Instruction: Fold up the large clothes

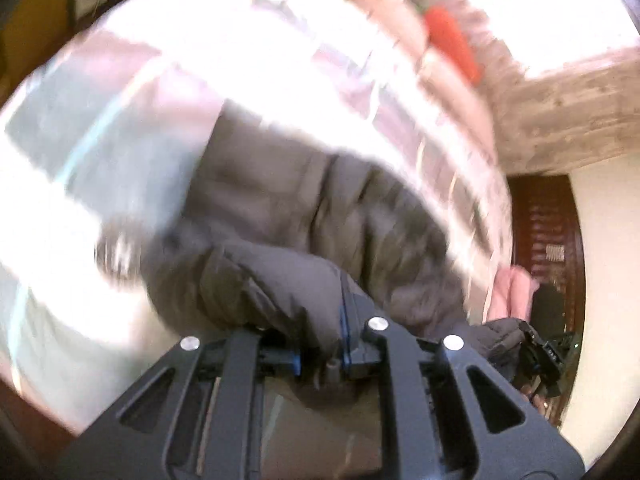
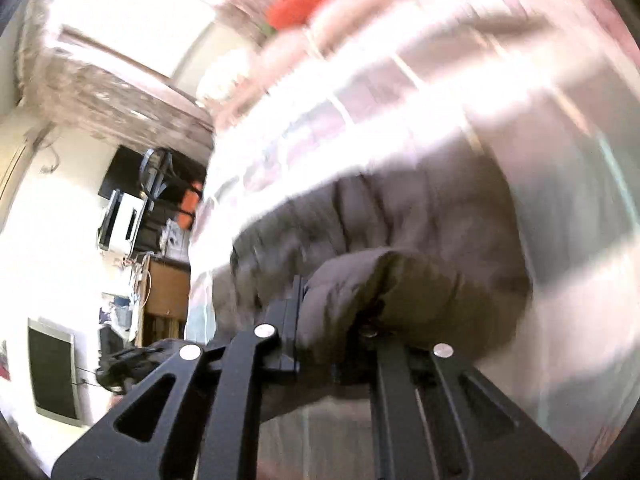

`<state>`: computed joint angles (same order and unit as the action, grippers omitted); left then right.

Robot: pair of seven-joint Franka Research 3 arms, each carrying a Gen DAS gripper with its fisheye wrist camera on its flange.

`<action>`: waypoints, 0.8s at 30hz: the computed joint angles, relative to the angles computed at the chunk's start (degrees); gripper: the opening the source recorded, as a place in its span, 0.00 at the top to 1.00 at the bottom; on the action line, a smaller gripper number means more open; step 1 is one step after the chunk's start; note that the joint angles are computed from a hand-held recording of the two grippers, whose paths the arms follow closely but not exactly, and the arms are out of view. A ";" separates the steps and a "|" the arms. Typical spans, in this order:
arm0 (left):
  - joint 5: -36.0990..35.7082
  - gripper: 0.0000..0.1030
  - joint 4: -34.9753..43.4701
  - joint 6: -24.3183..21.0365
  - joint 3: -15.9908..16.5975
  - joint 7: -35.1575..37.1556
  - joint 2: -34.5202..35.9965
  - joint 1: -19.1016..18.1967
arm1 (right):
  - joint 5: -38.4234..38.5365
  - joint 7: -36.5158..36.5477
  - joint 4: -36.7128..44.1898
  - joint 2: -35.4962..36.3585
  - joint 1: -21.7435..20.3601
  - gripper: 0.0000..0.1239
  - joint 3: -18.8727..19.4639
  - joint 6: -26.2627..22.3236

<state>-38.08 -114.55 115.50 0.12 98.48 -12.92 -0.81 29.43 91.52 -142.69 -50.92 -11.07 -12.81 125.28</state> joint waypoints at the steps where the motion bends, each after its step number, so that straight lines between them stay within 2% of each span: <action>1: -0.37 0.87 1.35 1.09 -1.34 -0.73 1.01 0.45 | 0.39 -1.34 1.93 2.83 1.03 0.92 -1.05 2.02; 2: -0.02 0.87 4.71 3.62 -1.99 -3.03 3.71 -1.11 | 0.90 -3.07 4.85 7.29 1.86 0.92 -2.80 4.03; 5: 3.04 0.87 12.28 7.81 -4.12 -5.27 11.30 -1.48 | 6.46 -3.75 11.01 19.04 3.14 0.92 -4.21 9.66; 8: 5.05 0.86 21.76 9.08 -6.21 -10.76 21.27 -0.74 | 4.35 -1.12 15.71 28.38 1.57 0.92 -0.48 14.03; 9: 7.34 0.85 25.19 9.15 -7.03 -12.74 24.54 -0.89 | 3.92 -0.27 18.15 32.31 2.57 0.92 0.45 16.25; 11: 13.79 0.85 31.89 8.10 -8.14 -16.46 30.80 -1.88 | -0.39 3.47 20.58 36.70 1.51 0.92 1.62 15.66; 14: 19.62 0.84 36.47 4.97 -9.34 -19.79 36.73 -2.25 | -2.73 6.38 19.25 39.44 0.97 0.92 2.58 16.96; 21: 25.22 0.83 35.95 3.58 -11.93 -22.06 40.79 -1.48 | -5.83 10.48 17.65 45.54 0.62 0.92 3.19 16.26; 24: 27.16 0.83 38.48 2.05 -12.29 -23.13 43.47 -1.98 | -8.80 12.20 18.29 47.74 0.90 0.92 3.78 16.19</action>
